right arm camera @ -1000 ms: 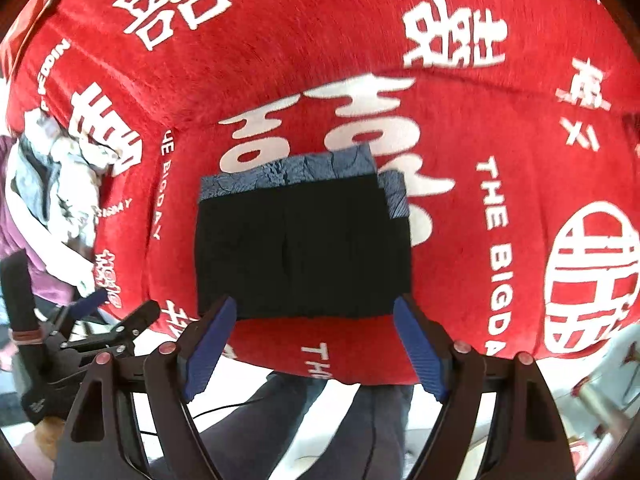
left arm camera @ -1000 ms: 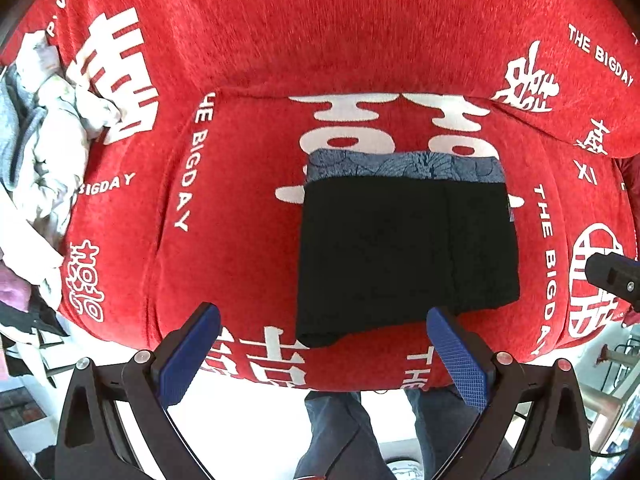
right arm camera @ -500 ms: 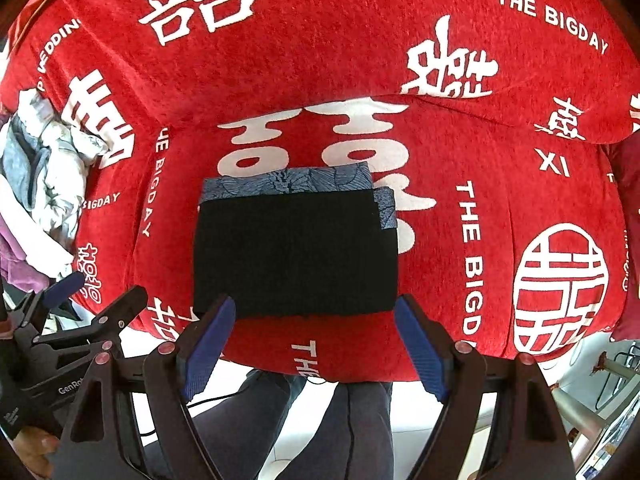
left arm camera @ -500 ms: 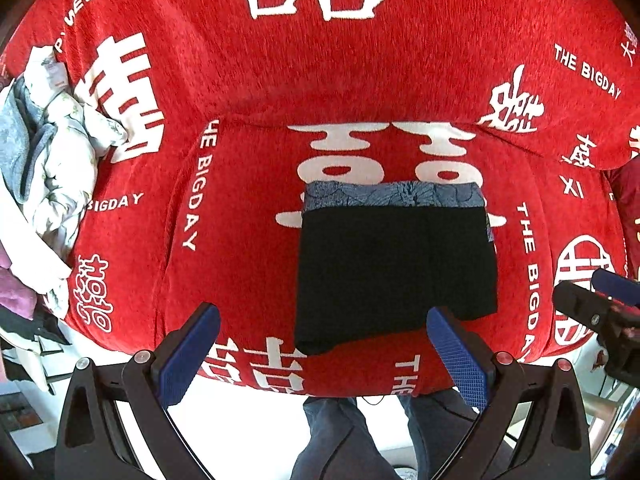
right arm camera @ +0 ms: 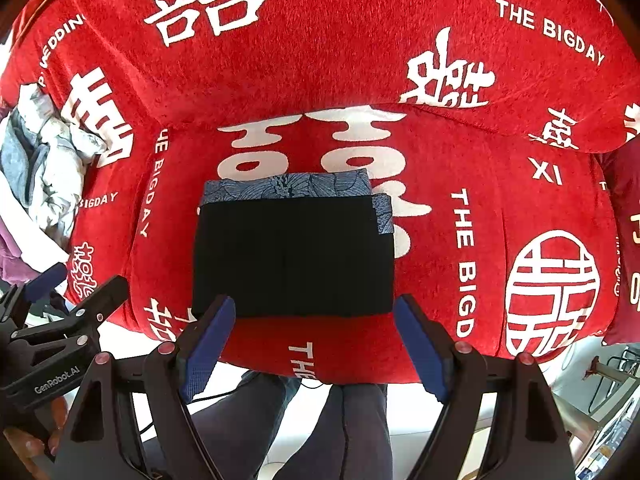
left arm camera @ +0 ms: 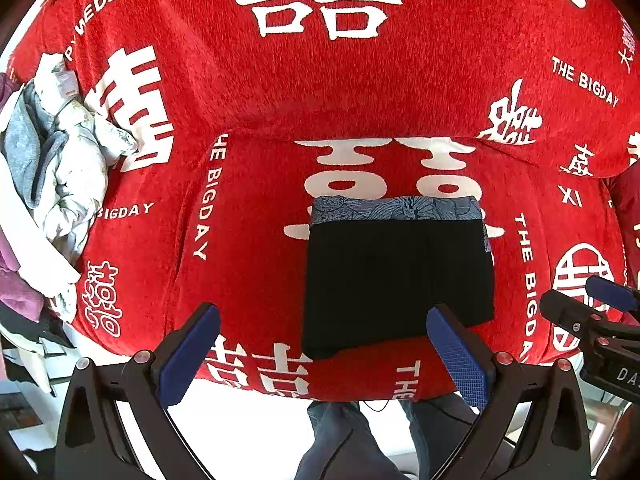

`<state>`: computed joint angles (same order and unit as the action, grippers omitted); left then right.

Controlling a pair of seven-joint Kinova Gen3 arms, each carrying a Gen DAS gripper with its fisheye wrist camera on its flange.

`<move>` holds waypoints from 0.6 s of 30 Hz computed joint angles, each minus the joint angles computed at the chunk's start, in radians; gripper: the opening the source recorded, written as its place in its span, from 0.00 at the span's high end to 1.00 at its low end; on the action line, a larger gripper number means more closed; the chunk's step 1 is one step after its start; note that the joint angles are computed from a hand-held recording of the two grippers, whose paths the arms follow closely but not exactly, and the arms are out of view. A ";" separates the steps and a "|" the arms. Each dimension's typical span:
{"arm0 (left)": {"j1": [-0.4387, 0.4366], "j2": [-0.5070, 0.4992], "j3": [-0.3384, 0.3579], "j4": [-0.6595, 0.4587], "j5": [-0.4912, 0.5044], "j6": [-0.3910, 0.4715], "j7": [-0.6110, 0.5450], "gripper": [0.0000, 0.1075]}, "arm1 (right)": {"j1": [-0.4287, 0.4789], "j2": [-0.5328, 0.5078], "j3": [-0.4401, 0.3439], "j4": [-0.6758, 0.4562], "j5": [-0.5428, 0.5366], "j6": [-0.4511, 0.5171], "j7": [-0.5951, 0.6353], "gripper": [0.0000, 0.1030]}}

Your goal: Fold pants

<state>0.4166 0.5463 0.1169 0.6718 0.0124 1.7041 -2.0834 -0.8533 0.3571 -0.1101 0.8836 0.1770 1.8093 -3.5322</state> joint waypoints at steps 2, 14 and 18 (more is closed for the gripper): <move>-0.002 -0.002 0.002 -0.001 0.003 -0.002 -0.004 0.04 | 0.000 0.003 0.000 -0.006 -0.002 0.005 0.000 0.18; -0.001 -0.005 0.002 -0.017 0.008 0.013 -0.013 0.04 | -0.022 0.048 0.020 -0.100 0.008 0.091 0.037 0.18; 0.004 -0.008 0.000 -0.015 0.002 0.011 -0.012 0.04 | -0.024 0.059 0.024 -0.119 0.006 0.111 0.048 0.18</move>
<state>0.4204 0.5383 0.1168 0.6573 0.0143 1.7151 -2.0953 -0.8773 0.4159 -0.0858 0.7643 0.1834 1.9201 -3.4837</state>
